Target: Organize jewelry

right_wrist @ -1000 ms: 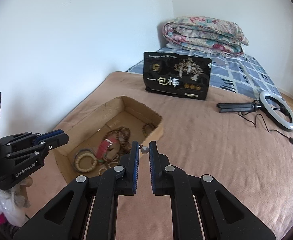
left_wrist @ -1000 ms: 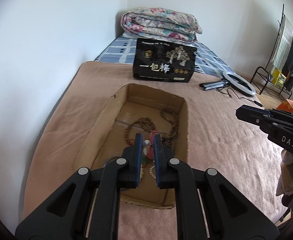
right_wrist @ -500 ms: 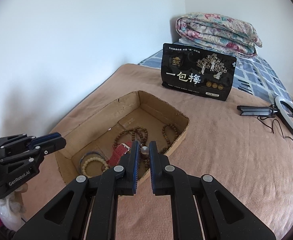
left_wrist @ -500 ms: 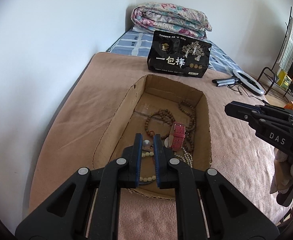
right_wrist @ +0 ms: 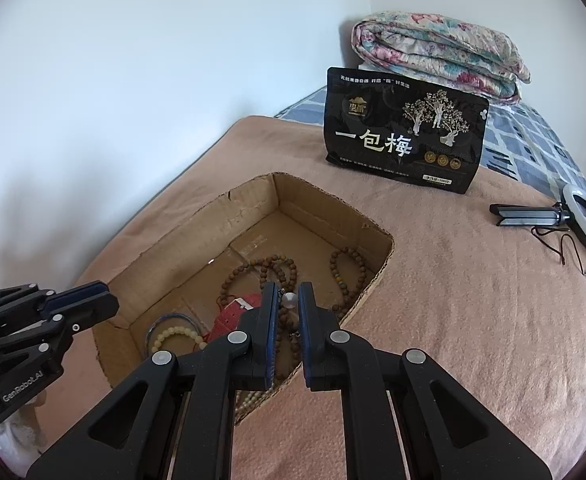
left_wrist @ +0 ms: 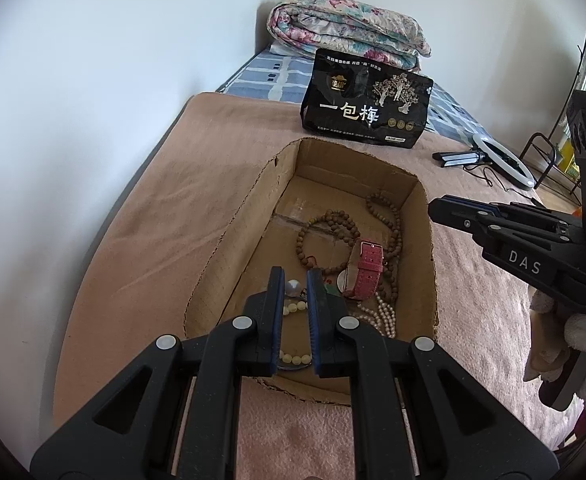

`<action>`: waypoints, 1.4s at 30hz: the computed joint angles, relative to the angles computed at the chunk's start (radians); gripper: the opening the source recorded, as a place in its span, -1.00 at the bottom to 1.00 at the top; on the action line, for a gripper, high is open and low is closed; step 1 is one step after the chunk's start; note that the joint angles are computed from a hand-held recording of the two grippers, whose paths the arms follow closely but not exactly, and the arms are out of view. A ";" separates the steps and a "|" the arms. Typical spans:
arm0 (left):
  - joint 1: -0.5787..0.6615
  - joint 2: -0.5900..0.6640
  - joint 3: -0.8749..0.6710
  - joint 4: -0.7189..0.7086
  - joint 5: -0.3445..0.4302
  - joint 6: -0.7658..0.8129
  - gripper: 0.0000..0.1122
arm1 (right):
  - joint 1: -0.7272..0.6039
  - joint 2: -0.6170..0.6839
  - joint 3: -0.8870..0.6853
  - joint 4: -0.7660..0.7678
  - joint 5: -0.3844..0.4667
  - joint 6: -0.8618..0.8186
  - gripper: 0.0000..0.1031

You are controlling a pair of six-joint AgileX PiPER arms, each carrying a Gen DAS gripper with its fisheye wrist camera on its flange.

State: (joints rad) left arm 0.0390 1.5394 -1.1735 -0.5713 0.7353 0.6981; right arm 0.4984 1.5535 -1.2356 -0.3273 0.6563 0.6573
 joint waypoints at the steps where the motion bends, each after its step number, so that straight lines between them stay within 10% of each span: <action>1: 0.001 0.001 0.000 0.001 0.001 -0.002 -0.83 | -0.002 0.004 -0.003 0.004 0.001 -0.003 -0.83; 4: 0.000 0.007 -0.004 0.004 0.003 -0.009 -0.67 | -0.005 0.009 -0.010 0.022 0.003 -0.021 -0.71; 7: -0.001 0.001 0.003 0.003 -0.006 -0.005 -0.16 | 0.009 0.008 -0.009 -0.026 0.011 0.019 -0.04; 15: -0.018 -0.032 0.021 0.048 -0.019 -0.040 -0.09 | 0.023 -0.016 -0.008 -0.105 0.049 0.092 0.40; 22: -0.031 -0.109 0.045 0.081 -0.037 -0.093 0.30 | 0.046 -0.048 -0.029 -0.167 0.148 0.145 0.50; 42: -0.054 -0.444 0.108 0.172 0.026 -0.197 0.62 | 0.226 -0.258 -0.040 -0.326 0.416 0.231 0.58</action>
State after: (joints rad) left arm -0.0149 1.0955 -1.0656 -0.3995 0.7609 0.5015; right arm 0.7243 1.2960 -1.2754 -0.6535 1.0725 0.8884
